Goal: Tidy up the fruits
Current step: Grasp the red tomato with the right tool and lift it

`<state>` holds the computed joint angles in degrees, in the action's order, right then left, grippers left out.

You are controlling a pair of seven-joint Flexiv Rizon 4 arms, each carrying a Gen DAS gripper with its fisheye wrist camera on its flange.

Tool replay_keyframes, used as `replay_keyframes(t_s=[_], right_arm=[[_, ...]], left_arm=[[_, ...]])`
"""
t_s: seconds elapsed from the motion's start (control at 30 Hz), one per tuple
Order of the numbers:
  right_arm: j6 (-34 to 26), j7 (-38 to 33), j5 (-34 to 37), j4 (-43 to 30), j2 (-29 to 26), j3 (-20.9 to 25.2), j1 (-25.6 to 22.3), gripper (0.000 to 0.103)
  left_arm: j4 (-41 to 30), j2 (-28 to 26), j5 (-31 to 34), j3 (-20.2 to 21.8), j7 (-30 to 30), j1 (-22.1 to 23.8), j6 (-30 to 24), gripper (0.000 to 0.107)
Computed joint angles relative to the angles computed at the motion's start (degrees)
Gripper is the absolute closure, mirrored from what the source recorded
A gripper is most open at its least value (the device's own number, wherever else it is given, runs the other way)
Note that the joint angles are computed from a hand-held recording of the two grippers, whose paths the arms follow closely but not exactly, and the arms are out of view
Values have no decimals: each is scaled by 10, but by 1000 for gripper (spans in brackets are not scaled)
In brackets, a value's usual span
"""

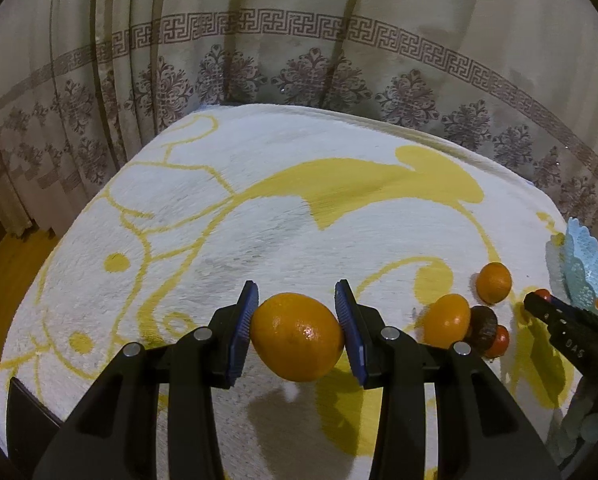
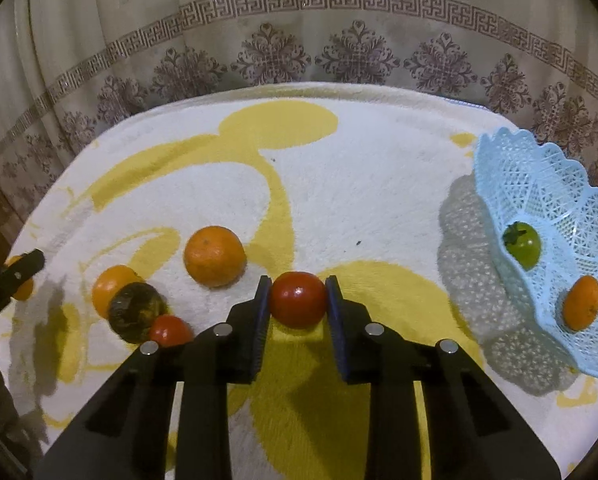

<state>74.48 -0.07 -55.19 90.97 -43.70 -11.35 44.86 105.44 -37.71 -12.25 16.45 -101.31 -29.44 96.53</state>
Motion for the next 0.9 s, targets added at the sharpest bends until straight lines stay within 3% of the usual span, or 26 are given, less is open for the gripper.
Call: replay_keyframes(t_s=[0.17,0.3,0.6,0.73,0.9], right_arm=[[23,54,-47,31,27,-29,15,75],[35,115,-110,54,51,-40,15,75],[31,242,-248,93,101,-30,-13,75],[23,285,-298,108,120,-15,-35,75],[9,339,-355,129,143,9,-67,75]], left_arm=[[7,9,6,-32,12,21,13,66],[8,10,1,-27,18,12,18,66],[1,6,-9,17,29,-41,19,66],[-9,0,-13,54,28,-80,12,66],[-17,-2,-9,68,24,-102,5,66]])
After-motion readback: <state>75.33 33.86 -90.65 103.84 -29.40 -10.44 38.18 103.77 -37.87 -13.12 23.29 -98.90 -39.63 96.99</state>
